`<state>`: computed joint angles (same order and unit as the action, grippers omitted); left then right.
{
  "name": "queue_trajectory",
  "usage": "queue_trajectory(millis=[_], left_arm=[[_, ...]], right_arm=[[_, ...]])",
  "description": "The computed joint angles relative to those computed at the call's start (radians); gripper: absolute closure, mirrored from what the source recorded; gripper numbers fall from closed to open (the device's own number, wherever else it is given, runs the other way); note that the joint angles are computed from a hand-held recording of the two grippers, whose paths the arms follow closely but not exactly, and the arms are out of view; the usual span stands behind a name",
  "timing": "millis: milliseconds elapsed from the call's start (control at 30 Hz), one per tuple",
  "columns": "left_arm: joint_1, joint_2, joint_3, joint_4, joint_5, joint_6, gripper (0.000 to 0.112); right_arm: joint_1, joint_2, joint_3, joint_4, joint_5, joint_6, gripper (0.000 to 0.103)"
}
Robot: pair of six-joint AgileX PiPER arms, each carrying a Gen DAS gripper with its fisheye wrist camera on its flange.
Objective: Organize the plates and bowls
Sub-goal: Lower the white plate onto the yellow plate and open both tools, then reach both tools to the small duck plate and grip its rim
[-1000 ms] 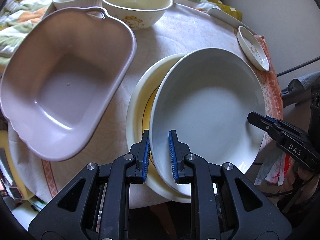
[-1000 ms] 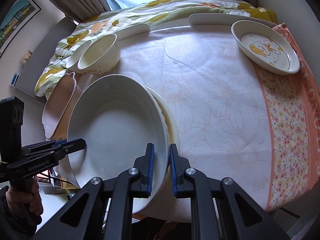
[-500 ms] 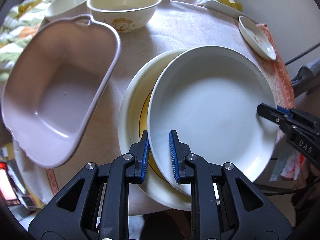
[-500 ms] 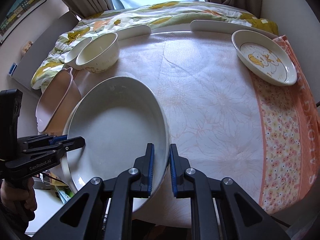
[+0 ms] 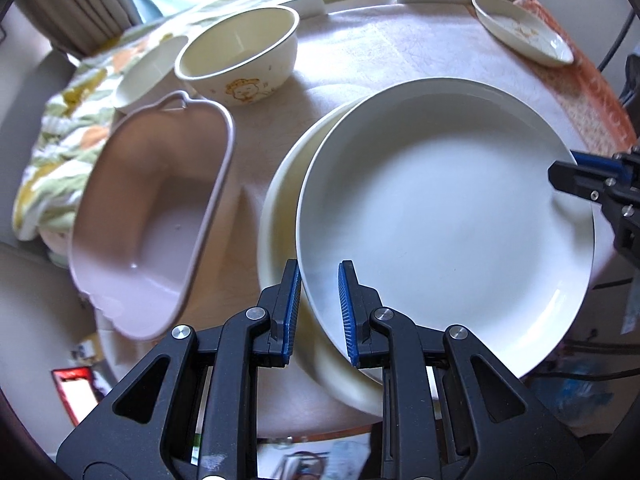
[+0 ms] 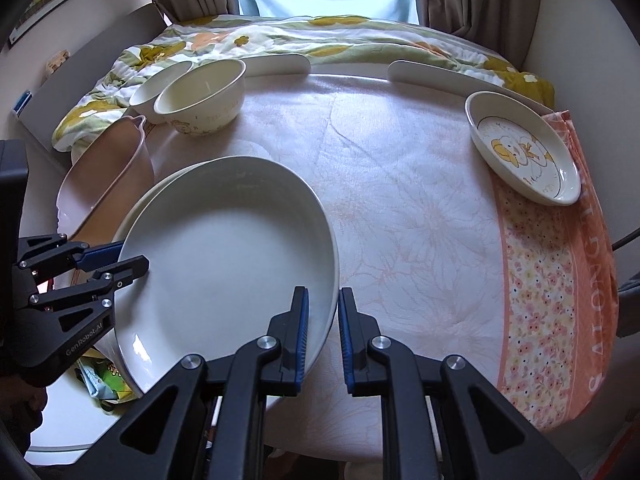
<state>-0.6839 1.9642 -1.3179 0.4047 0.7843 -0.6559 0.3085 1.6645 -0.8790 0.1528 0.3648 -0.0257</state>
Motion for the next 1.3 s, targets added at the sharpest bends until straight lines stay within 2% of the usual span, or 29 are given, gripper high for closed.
queue_trajectory(millis=[233, 367, 467, 867, 1100, 1133, 1167, 1200, 1233, 1267, 1300], left_arm=[[-0.010, -0.007, 0.002, 0.024, 0.020, -0.018, 0.095], [-0.051, -0.005, -0.004, 0.120, 0.065, -0.088, 0.095], [-0.054, -0.005, -0.007, 0.137, 0.072, -0.100, 0.095], [-0.034, -0.043, 0.026, 0.099, 0.038, -0.091, 0.095], [-0.061, -0.171, 0.066, 0.083, 0.019, -0.101, 0.094], [-0.069, -0.192, 0.066, 0.089, 0.019, -0.101, 0.091], [-0.077, -0.210, 0.061, 0.096, 0.021, -0.099, 0.076], [-0.090, -0.230, 0.050, 0.112, 0.028, -0.102, 0.042], [-0.103, -0.247, 0.044, 0.135, 0.030, -0.113, 0.023], [-0.117, -0.269, 0.044, 0.172, 0.018, -0.133, 0.010], [-0.130, -0.296, 0.047, 0.209, -0.004, -0.151, 0.010]], right_arm=[[0.025, -0.003, 0.003, -0.091, -0.007, 0.086, 0.089], [0.029, -0.015, 0.013, -0.082, -0.019, 0.073, 0.089], [0.052, -0.009, 0.007, -0.139, -0.011, 0.121, 0.089], [0.039, -0.027, 0.025, -0.073, -0.033, 0.070, 0.089], [0.002, -0.127, 0.047, 0.008, -0.020, 0.033, 0.089], [-0.011, -0.147, 0.048, 0.042, -0.010, 0.004, 0.089], [-0.024, -0.167, 0.047, 0.061, 0.003, -0.010, 0.089], [-0.035, -0.192, 0.050, 0.051, 0.010, 0.007, 0.089], [-0.047, -0.219, 0.054, 0.040, 0.014, 0.026, 0.089], [-0.059, -0.245, 0.058, 0.028, 0.020, 0.045, 0.083], [-0.075, -0.276, 0.064, 0.017, 0.024, 0.065, 0.076]])
